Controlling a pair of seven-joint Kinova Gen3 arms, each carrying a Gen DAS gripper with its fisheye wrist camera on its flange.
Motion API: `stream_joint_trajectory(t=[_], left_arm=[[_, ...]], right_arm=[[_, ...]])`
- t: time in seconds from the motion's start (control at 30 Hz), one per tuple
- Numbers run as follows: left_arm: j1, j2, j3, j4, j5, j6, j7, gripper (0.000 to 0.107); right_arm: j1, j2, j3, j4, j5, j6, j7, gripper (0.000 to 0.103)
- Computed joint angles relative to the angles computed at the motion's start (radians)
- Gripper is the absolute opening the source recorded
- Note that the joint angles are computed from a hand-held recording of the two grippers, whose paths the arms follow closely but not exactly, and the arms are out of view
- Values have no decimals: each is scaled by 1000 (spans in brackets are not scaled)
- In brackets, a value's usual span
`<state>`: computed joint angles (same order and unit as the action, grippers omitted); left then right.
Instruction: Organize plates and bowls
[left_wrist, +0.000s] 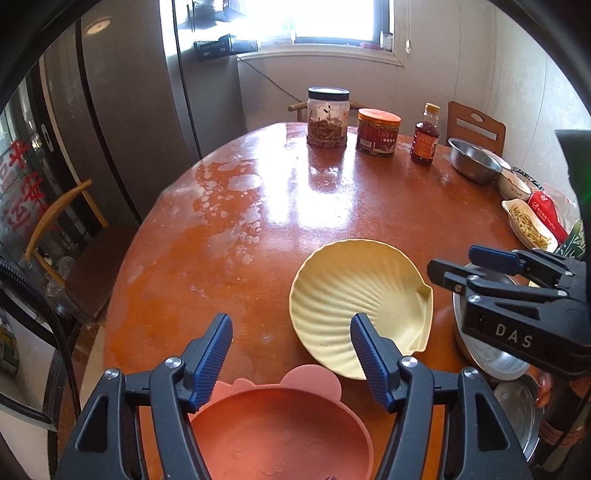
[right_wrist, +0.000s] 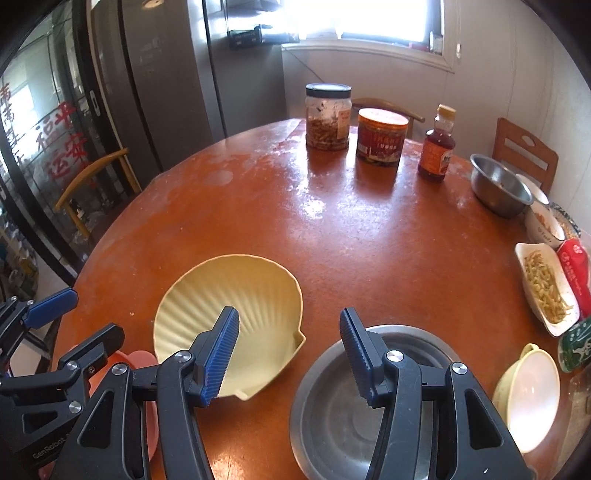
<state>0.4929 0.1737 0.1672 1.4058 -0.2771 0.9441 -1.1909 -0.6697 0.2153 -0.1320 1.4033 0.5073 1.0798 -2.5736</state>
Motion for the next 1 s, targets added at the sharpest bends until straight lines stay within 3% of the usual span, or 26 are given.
stream_joint_trajectory(t=[0.33, 0.53, 0.67, 1.0], left_arm=[[-58, 126, -11, -109, 147, 77, -136, 73], [-56, 182, -39, -155, 165, 121, -113, 73], [-57, 196, -45, -161, 172, 128, -118, 73], [-68, 214, -24, -164, 234, 136, -186, 46]], right_arm=[[57, 80, 21, -36, -111, -32, 131, 58], [53, 122, 41, -67, -127, -19, 177, 58], [52, 148, 48, -91, -145, -3, 207, 46], [52, 156, 59, -82, -179, -30, 225, 21]])
